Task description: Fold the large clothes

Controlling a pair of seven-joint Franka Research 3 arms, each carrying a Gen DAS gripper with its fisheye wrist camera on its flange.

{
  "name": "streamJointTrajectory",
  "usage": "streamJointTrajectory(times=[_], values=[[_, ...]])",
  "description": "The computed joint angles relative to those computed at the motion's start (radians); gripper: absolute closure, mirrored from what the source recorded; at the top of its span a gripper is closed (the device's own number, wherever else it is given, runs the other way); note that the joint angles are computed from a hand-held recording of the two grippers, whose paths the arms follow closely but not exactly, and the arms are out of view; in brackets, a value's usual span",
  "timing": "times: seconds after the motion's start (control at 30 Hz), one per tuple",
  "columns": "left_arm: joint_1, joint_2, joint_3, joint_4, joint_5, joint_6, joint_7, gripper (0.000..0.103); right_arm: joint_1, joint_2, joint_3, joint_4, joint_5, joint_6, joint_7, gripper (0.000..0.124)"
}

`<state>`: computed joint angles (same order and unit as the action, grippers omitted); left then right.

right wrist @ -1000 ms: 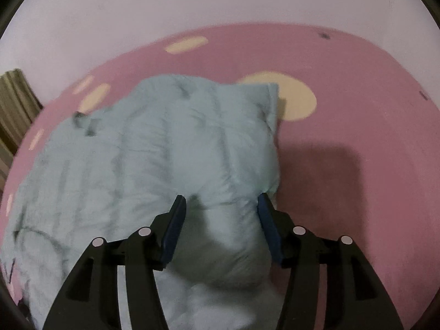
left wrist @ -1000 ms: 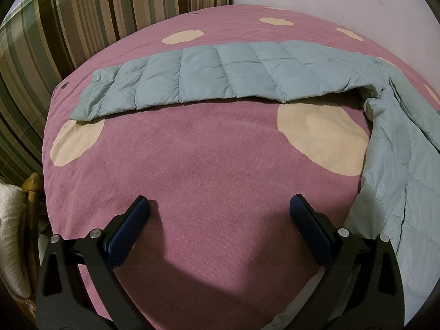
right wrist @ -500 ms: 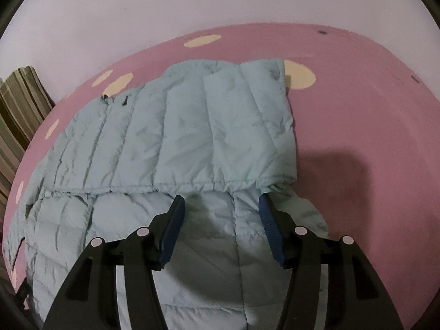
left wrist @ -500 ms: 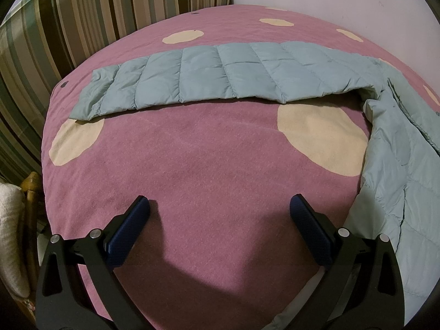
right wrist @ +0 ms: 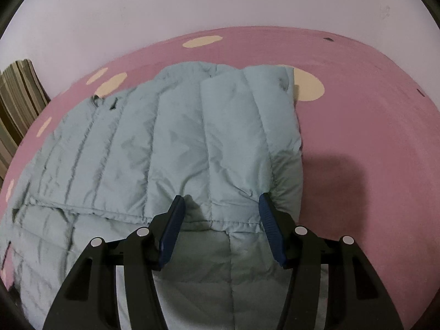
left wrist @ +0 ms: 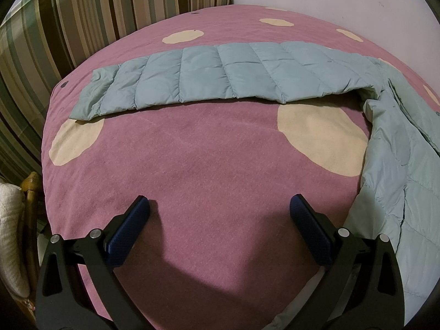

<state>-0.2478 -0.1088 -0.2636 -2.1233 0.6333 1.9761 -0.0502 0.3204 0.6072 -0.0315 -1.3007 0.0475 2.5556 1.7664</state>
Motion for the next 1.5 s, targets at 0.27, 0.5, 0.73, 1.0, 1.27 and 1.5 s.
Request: streamJointTrajectory(times=[0.27,0.5,0.73,1.0,1.27,1.5], values=[[0.000,-0.001,0.001,-0.002,0.000,0.008,-0.005,0.002,0.015,0.015,-0.010,0.005,-0.030,0.004,-0.008,0.055],[0.006,-0.051,0.006,-0.054,0.001,0.081,-0.013,0.002,0.020,0.011,-0.015,-0.003,-0.037,0.015,-0.009,0.053],[0.076,-0.218,0.032,-0.223,0.034,0.221,-0.110,0.002,0.016,0.010,-0.010,-0.006,-0.031,0.023,-0.018,0.051],[0.254,-0.364,0.051,-0.420,0.128,0.496,-0.257,0.002,0.015,0.015,-0.010,0.001,-0.028,0.023,-0.028,0.049],[0.410,-0.433,0.045,-0.510,0.209,0.658,-0.416,0.046,0.013,0.017,-0.009,0.003,-0.025,0.027,-0.034,0.048],[0.458,-0.416,0.041,-0.490,0.191,0.654,-0.375,0.096,0.012,0.015,-0.008,-0.002,-0.022,0.029,-0.036,0.048]])
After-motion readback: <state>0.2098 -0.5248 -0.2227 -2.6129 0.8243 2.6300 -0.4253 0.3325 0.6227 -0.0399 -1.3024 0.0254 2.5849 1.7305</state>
